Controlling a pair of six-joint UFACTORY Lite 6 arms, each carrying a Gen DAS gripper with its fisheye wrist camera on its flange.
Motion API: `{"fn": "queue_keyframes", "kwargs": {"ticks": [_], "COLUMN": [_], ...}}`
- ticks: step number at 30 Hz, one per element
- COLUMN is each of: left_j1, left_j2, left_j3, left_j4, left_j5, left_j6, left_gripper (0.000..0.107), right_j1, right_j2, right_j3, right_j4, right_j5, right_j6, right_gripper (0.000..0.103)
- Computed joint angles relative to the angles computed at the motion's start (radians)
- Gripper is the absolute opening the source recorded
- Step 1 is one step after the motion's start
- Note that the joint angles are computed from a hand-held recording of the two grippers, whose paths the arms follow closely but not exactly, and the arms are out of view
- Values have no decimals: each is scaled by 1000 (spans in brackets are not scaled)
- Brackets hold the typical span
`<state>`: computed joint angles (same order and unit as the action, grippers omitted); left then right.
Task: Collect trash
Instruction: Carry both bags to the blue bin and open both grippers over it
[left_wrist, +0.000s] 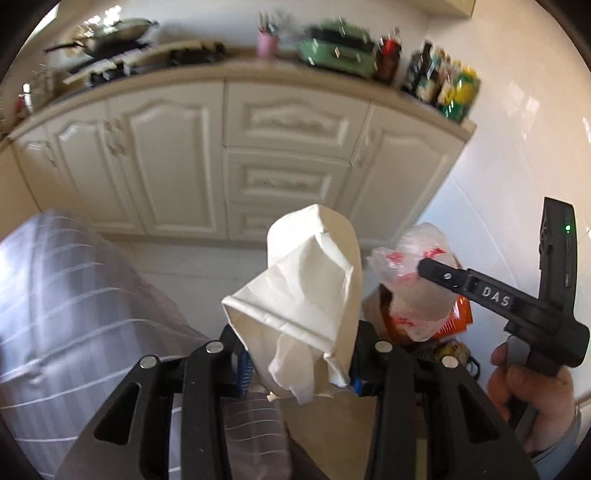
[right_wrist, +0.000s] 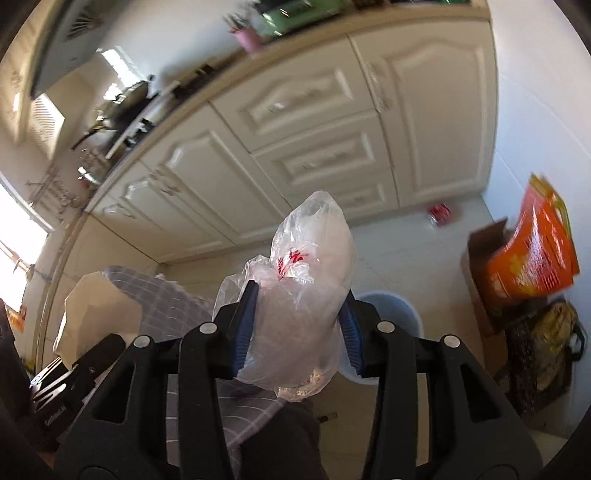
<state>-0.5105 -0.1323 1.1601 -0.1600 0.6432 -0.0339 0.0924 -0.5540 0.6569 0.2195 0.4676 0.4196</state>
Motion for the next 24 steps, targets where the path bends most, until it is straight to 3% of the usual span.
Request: {"fn": "queue_keyframes", "kwargs": {"ticks": [6,12,14,15,16,17,19,24], "left_j1": [-89,-105,-103,-98,-94,-95,-90,-63], "left_j2": [315,617,676,703,718,713,704,658], "left_j3": [141,359,411,434,451,445,439,410], "left_j4": [-14,-100,-94,-108,-109,-69,-30,-5], "left_j5": [-20,49,62,73,80,63,52,55], "left_j6": [-20,12,-1,12,8,-37,-73,-80], "left_gripper": [38,39,48,57,77,87,88,89], "right_j1": [-161,-231,-240,-242,-245,-248,-256,-246], "right_j2": [170,354,410,430,444,456,466,454], "right_j3": [-50,-25,-8,-2,0,0,-12,-33], "right_j4": [310,557,620,640,663,692,756,699], "right_j5": [-59,-88,-92,-96,-101,-106,-121,-150], "right_j6": [-363,-622,-686,-705,-727,-752,-804,-726], "right_gripper": [42,44,47,50,60,67,88,97]}}
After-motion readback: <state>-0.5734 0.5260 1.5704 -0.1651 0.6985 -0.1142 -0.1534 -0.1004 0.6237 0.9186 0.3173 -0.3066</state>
